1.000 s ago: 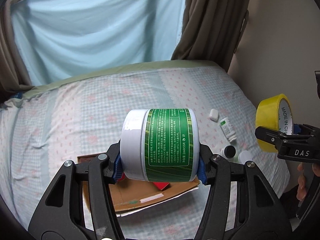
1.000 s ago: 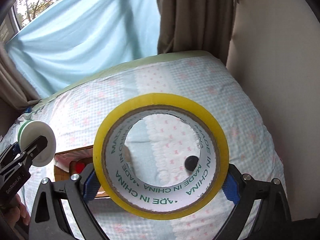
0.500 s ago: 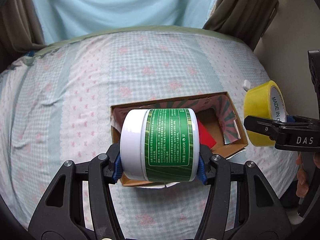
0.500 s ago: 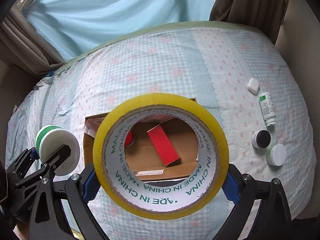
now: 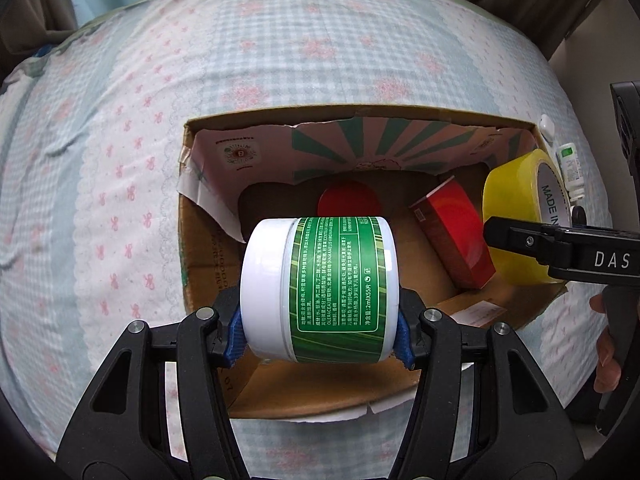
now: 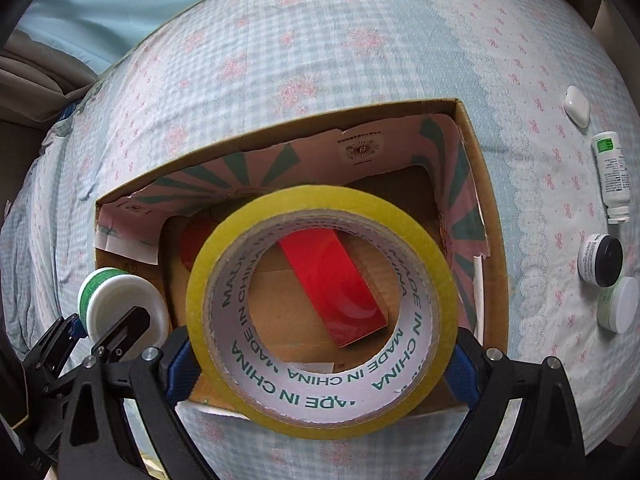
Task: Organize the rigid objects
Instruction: 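Carry the green jar and yellow tape into the cardboard box and release both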
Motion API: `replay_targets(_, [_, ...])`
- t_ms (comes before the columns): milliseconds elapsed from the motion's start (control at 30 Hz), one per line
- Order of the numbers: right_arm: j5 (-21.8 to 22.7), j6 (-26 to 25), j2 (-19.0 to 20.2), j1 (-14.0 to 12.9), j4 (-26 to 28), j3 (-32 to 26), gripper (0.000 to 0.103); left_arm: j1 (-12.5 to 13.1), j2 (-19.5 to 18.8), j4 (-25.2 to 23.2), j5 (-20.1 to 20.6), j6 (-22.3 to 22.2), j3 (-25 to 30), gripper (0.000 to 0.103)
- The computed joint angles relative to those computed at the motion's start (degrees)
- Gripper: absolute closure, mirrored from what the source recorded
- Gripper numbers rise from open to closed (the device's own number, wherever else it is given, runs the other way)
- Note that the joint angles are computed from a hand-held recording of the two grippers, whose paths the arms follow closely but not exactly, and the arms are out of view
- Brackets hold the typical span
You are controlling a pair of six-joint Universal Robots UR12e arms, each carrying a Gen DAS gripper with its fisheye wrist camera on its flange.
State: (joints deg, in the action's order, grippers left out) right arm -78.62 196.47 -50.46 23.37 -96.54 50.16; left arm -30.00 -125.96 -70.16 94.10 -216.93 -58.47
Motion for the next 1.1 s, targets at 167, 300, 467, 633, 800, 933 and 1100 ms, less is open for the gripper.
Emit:
replay_targets(167, [2.2, 1.2, 0.3, -0.5, -2.5, 1.0, 0.004, 0.1, -0.4, 0.5, -1.4, 0.2, 0.1, 0.039])
replay_targets(300, [1.7, 1.3, 0.6, -0.5, -1.5, 0.5, 0.0, 0.1, -0.1, 1.7, -1.8, 0.7, -0.1, 0.0])
replay_targets(467, [-0.7, 3.5, -1.1, -0.5, -5.1, 3.2, 0.0, 0.1, 0.3, 0.4, -1.8, 0.5, -0.5, 0.0])
replay_targets(633, [-0.8, 4.4, -2.5, -0.6, -7.4, 4.8, 0.0, -0.1, 1.4, 1.3, -1.4, 0.0, -1.4, 0.0])
replay_targets(800, [-1.4, 3.1, -3.4, -0.3, -7.5, 5.3, 0.0, -0.7, 2.3, 1.7, -0.2, -0.1, -1.6, 0.0])
replay_targets(933, [-1.8, 2.6, -4.6, 0.0, -7.9, 6.0, 0.0, -1.3, 3.0, 1.5, 1.2, -0.1, -1.4, 0.0])
replay_targets(1100, [-3.3, 1.5, -7.0, 0.4, -8.2, 7.4, 0.0, -2.4, 4.4, 1.4, 3.4, -0.2, -1.2, 0.0])
